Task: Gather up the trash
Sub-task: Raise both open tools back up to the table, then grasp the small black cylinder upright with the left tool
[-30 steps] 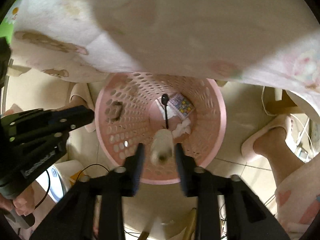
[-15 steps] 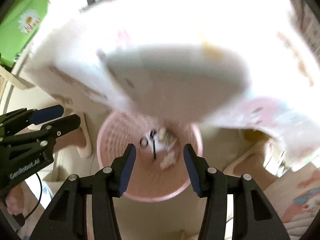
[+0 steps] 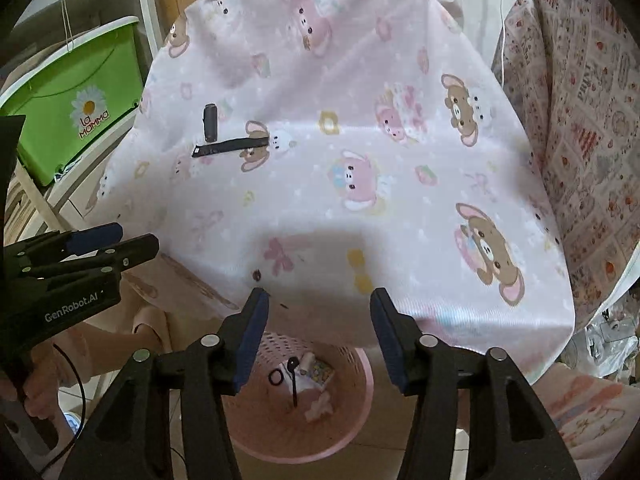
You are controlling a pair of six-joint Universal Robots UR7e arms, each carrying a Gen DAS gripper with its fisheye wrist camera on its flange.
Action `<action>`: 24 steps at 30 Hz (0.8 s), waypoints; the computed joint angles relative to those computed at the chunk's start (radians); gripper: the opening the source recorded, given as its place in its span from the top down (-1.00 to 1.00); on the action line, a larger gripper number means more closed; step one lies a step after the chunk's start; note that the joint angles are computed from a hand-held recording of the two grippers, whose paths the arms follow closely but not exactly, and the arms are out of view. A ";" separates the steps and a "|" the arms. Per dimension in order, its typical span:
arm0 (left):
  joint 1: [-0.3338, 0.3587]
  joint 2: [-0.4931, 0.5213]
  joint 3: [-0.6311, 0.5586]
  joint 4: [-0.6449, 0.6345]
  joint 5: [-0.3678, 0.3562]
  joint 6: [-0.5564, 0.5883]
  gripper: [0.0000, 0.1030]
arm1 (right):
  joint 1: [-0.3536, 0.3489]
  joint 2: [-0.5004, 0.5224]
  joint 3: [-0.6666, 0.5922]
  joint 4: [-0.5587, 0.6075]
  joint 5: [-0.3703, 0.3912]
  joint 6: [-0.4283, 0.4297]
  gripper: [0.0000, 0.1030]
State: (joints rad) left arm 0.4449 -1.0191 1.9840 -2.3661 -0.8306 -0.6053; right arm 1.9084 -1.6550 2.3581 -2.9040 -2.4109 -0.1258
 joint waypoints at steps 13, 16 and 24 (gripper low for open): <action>0.013 0.017 -0.080 -0.147 0.086 0.162 -0.35 | -0.004 0.040 -0.041 -0.132 -0.035 -0.102 -0.14; 0.049 0.044 -0.163 -0.121 0.057 0.229 -0.43 | -0.006 0.058 -0.092 -0.152 -0.037 -0.159 -0.18; 0.171 0.157 -0.400 0.037 -0.075 0.247 0.01 | -0.012 0.154 -0.220 -0.282 -0.055 -0.346 -0.28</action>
State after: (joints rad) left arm 0.6161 -0.8621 1.5842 -2.3295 -0.9057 -0.3580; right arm 1.8968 -1.5012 2.1380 -3.1855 -2.4656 -0.4720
